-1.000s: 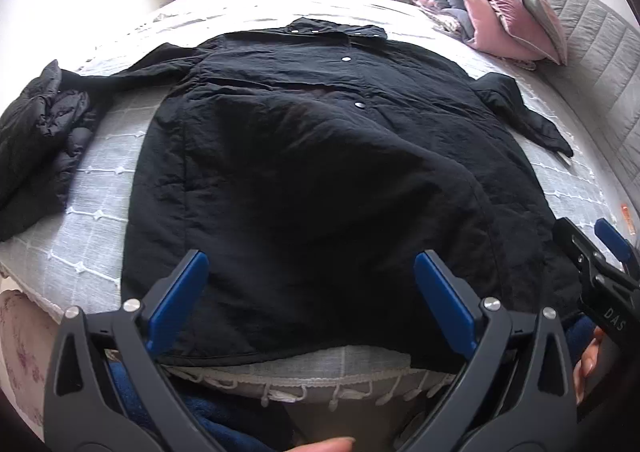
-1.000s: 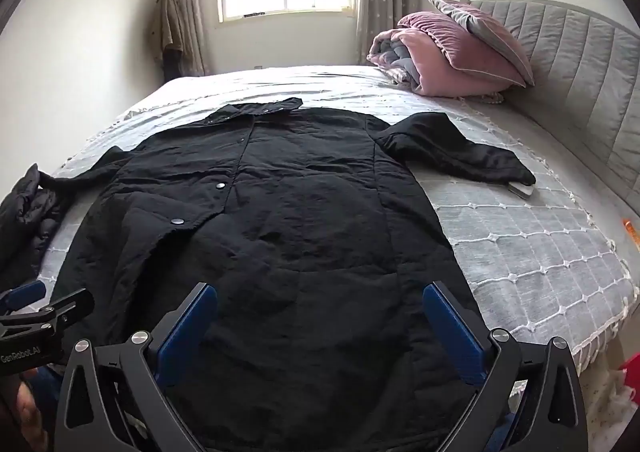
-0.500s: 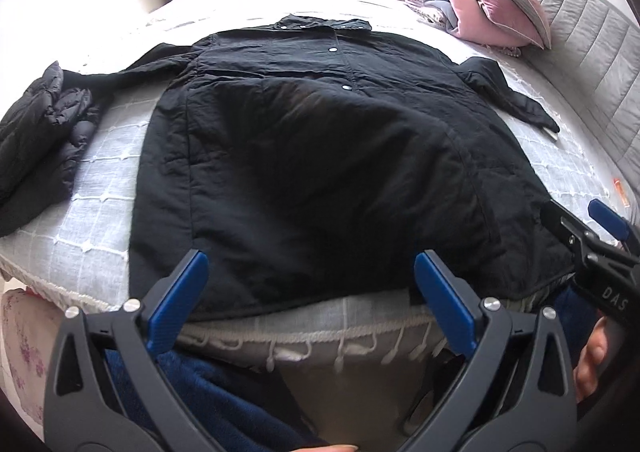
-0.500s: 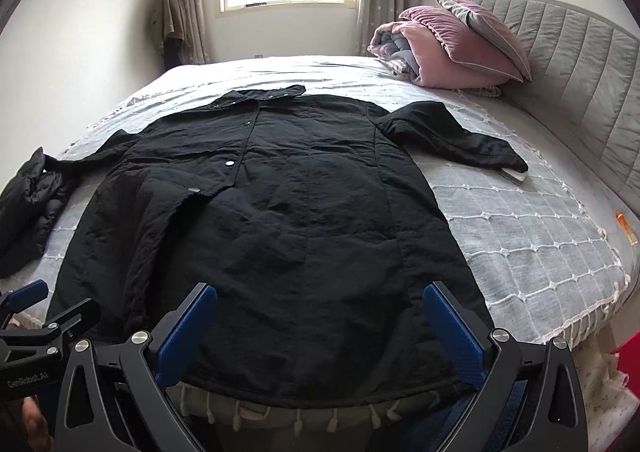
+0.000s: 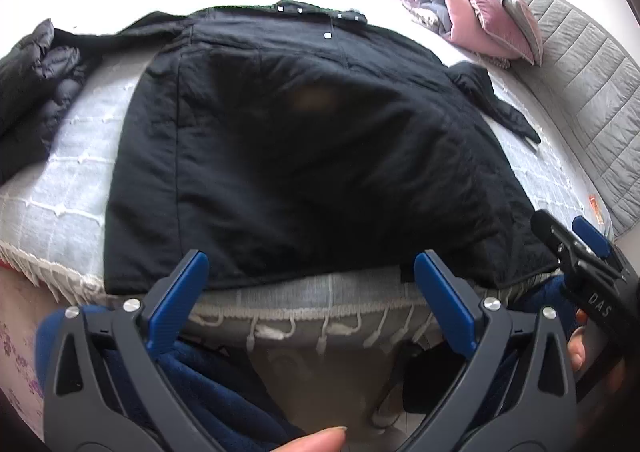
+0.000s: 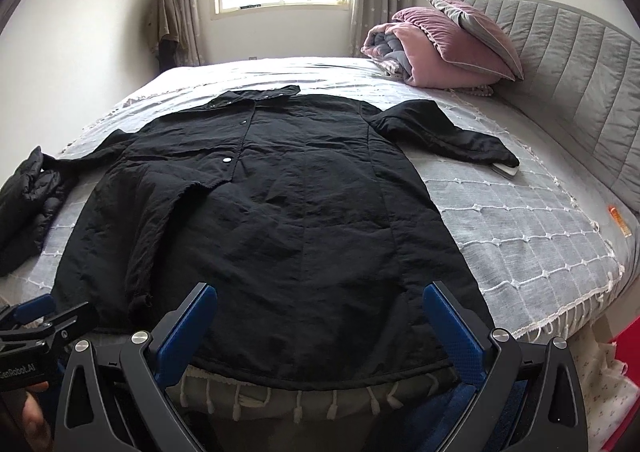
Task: Fold large clothes
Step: 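Move both tools over the black coat toward its side edge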
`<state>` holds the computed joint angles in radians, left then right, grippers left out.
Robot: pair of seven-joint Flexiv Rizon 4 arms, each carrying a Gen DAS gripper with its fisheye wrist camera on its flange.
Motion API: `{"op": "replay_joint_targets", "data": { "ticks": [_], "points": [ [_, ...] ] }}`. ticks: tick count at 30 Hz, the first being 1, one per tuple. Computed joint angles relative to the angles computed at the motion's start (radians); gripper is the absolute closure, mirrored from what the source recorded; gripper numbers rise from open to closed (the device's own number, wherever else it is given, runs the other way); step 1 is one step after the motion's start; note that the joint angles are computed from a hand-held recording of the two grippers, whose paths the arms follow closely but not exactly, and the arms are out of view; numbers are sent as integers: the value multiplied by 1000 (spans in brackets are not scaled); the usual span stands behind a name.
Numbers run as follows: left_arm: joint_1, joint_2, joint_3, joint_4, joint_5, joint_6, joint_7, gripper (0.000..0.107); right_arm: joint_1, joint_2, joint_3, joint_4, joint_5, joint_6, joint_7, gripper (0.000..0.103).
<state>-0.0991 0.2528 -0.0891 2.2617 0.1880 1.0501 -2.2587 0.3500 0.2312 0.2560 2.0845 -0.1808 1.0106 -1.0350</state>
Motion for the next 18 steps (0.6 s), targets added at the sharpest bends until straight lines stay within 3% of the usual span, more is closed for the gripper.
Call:
{"op": "replay_joint_targets", "data": {
  "ticks": [3, 7, 9, 14, 18],
  "points": [
    [-24, 0, 21, 29, -52, 52, 31, 4, -1, 8, -1, 4, 2, -3, -1, 0],
    [-5, 20, 4, 41, -27, 81, 8, 4, -4, 11, 2, 9, -7, 0, 6, 0],
    [-29, 13, 22, 55, -74, 106, 55, 4, 2, 14, -4, 11, 16, 1, -4, 0],
    [-35, 5, 23, 61, -109, 112, 111, 4, -2, 15, -5, 16, 25, 7, -4, 0],
    [-11, 9, 3, 53, -81, 96, 79, 6, 4, 14, -8, 16, 40, 11, -22, 0]
  ]
}}
